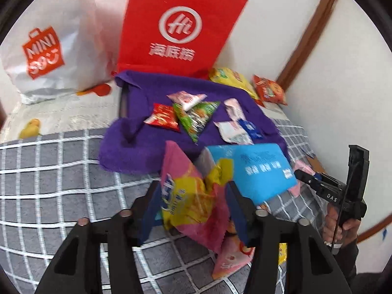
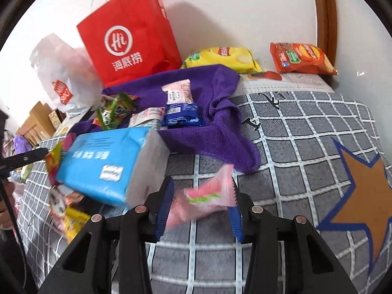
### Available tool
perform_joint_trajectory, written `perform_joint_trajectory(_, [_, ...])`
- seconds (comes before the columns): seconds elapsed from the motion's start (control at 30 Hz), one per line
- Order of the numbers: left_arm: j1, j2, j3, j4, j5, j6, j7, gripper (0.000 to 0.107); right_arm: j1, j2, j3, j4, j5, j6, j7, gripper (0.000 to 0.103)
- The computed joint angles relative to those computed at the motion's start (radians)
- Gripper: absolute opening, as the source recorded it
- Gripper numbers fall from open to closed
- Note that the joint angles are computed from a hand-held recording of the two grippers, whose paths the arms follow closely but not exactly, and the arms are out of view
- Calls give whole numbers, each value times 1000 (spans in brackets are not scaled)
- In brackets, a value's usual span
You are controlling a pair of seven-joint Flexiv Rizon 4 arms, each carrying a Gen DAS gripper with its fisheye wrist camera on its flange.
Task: Organize snacks
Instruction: 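Grasp the pink-and-yellow snack bag with the left tool while the right tool grasps the pink peach packet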
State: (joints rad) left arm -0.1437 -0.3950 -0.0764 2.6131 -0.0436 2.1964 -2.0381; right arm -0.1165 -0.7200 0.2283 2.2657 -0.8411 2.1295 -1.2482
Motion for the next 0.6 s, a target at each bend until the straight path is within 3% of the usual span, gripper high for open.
perform_joint_trajectory(0.07, [30, -28, -18, -8, 45, 26, -14, 62, -27, 12, 7, 22, -31, 7, 4, 41])
perform_joint_trajectory(0.27, [-82, -55, 37, -39, -91, -22, 67, 65, -8, 49, -26, 85, 0, 23, -43, 41])
perform_joint_trajectory(0.4, [1, -92, -9, -39, -23, 22, 16, 65, 32, 71, -52, 118, 79, 46, -104, 51])
perform_joint_trajectory(0.47, [63, -100, -39, -37, 45, 30, -22, 52, 71, 78, -70, 127, 151, 64, -146, 55])
perform_joint_trajectory(0.6, [60, -80, -33, -17, 46, 27, -36, 50, 126, 77, -89, 109, 259, 42, -166, 57])
